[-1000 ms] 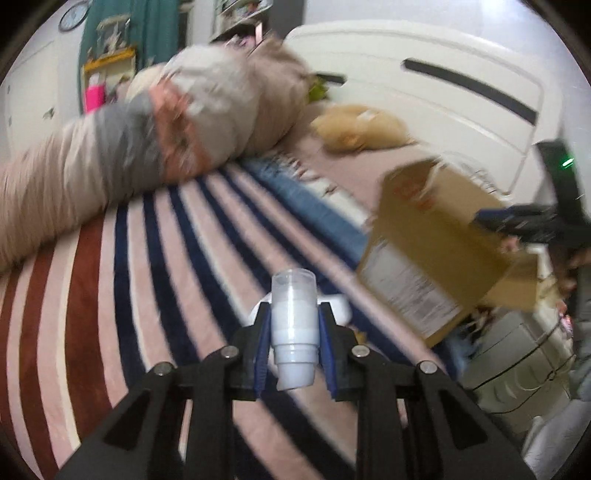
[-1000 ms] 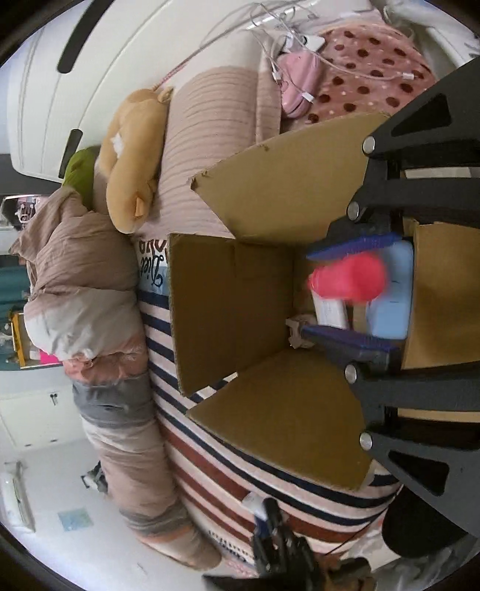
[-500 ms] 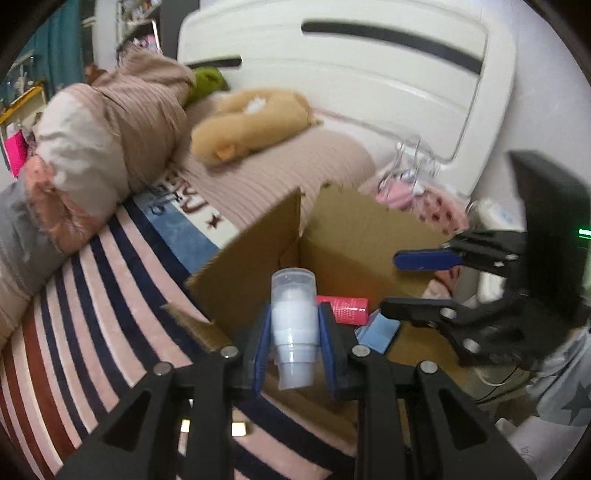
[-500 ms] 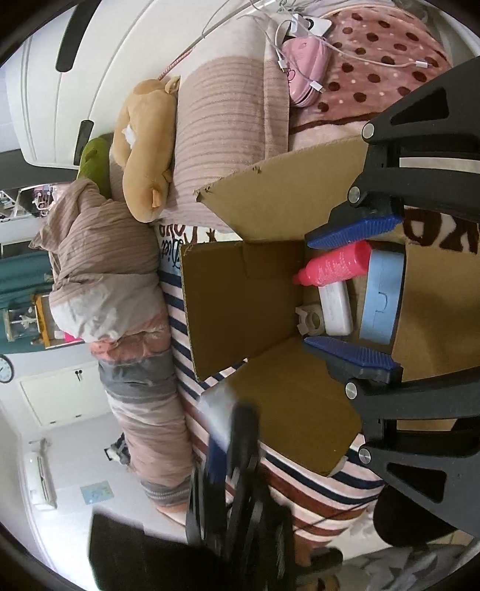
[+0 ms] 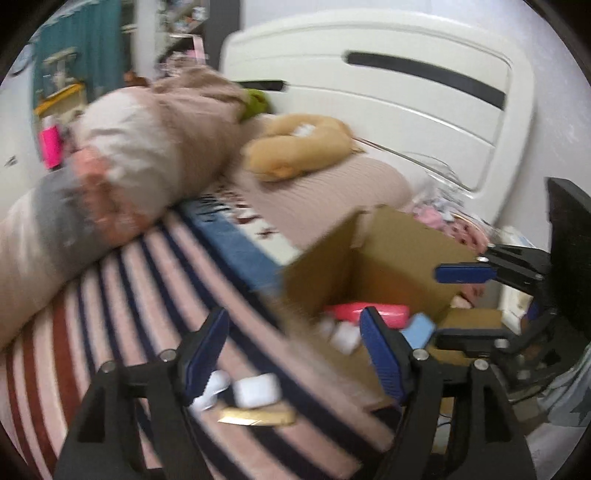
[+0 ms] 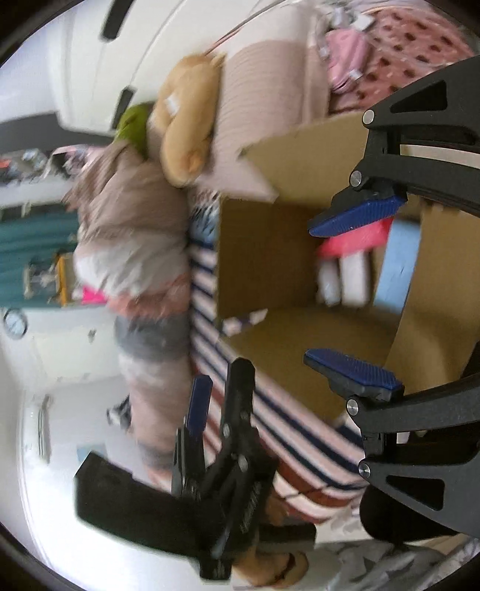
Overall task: Organize rigid objects
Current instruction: 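Grasp the gold bar case with the right gripper while the left grasps the white lens case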
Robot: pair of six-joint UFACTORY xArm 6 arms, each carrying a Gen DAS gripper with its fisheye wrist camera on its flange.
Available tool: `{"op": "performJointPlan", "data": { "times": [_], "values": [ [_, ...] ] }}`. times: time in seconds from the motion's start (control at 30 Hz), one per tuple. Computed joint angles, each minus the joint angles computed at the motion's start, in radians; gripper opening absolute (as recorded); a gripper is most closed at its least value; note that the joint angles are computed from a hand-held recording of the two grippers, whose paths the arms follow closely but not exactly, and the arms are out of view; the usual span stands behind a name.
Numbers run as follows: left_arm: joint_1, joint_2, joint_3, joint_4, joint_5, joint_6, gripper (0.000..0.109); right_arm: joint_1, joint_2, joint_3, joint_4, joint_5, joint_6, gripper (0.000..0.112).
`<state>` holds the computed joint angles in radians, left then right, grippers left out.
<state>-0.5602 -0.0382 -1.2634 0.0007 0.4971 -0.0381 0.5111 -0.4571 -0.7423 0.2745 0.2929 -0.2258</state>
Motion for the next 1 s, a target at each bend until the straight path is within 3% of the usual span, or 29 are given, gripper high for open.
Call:
{"op": "performJointPlan", "data": {
  "times": [0.1, 0.13, 0.2, 0.33, 0.37, 0.47, 0.53, 0.67, 0.73, 0.83, 0.93, 1.0],
  "values": [
    [0.062, -0.088, 0.131, 0.128, -0.03, -0.122, 0.071, 0.084, 0.043, -0.041, 0.075, -0.021, -0.096, 0.057],
    [0.085, -0.112, 0.177, 0.15, -0.04, -0.14, 0.071, 0.111, 0.066, -0.063, 0.09, -0.016, -0.117, 0.048],
    [0.13, -0.149, 0.258, 0.106, -0.067, -0.122, 0.071, 0.161, 0.119, -0.112, 0.107, 0.004, -0.152, 0.038],
    [0.209, -0.19, 0.406, 0.019, -0.144, -0.065, 0.071, 0.25, 0.255, -0.228, 0.136, 0.073, -0.191, 0.034],
    [0.22, -0.195, 0.433, 0.007, -0.162, -0.054, 0.071, 0.264, 0.306, -0.263, 0.104, 0.091, -0.151, 0.034],
    [0.234, -0.199, 0.502, -0.21, -0.216, 0.111, 0.071, 0.275, 0.435, -0.344, -0.012, 0.144, 0.007, 0.034],
    [0.236, -0.192, 0.526, -0.286, -0.242, 0.184, 0.071, 0.269, 0.509, -0.389, -0.09, 0.186, 0.117, 0.034],
    [0.239, -0.173, 0.542, -0.393, -0.261, 0.297, 0.071, 0.243, 0.637, -0.453, -0.432, 0.17, 0.444, 0.034],
    [0.236, -0.16, 0.534, -0.475, -0.262, 0.373, 0.071, 0.229, 0.673, -0.482, -0.516, 0.182, 0.518, 0.034],
    [0.236, -0.146, 0.529, -0.518, -0.272, 0.419, 0.071, 0.22, 0.71, -0.518, -0.383, 0.221, 0.413, 0.034],
    [0.237, -0.128, 0.517, -0.552, -0.272, 0.451, 0.071, 0.23, 0.695, -0.493, -0.197, 0.183, 0.214, 0.034],
    [0.238, -0.113, 0.505, -0.561, -0.27, 0.459, 0.071, 0.229, 0.705, -0.507, -0.19, 0.192, 0.2, 0.032]
  ]
}}
